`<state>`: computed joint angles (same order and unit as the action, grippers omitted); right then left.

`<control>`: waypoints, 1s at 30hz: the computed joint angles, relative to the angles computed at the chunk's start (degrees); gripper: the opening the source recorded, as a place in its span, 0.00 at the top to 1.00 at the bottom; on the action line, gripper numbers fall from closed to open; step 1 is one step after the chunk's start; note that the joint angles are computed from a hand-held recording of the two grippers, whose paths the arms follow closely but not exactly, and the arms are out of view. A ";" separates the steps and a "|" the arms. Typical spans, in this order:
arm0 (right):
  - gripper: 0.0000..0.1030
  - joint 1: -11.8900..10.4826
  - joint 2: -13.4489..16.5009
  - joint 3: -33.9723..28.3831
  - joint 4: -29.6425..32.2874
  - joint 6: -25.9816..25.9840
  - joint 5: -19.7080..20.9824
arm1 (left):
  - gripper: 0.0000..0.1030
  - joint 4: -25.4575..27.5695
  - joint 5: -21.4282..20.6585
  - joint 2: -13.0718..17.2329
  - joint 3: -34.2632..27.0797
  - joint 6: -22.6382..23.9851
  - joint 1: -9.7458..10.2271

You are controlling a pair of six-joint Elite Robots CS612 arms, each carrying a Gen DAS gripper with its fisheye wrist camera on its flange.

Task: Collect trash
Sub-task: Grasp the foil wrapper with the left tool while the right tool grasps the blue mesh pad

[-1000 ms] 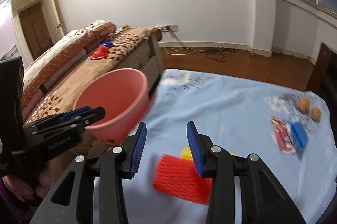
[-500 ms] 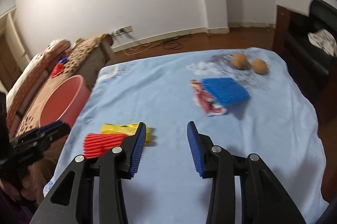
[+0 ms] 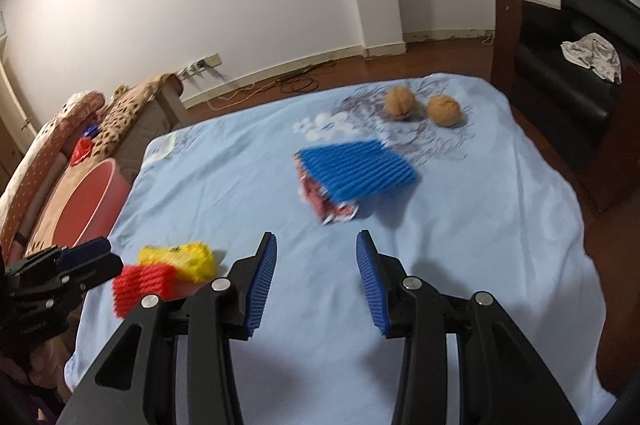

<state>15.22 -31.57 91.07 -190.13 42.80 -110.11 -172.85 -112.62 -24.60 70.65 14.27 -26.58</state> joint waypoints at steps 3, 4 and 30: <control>0.54 -0.38 0.01 -0.60 0.54 -1.53 -1.57 | 0.53 1.08 -0.16 0.49 -0.94 1.25 -0.61; 0.52 -0.44 0.10 -1.05 1.07 -2.60 -2.26 | 0.53 1.50 -0.15 0.61 -1.14 1.82 -0.79; 0.99 -2.31 0.38 2.71 -3.93 2.47 -4.07 | 0.53 18.52 -6.85 8.61 -18.62 -3.67 -4.57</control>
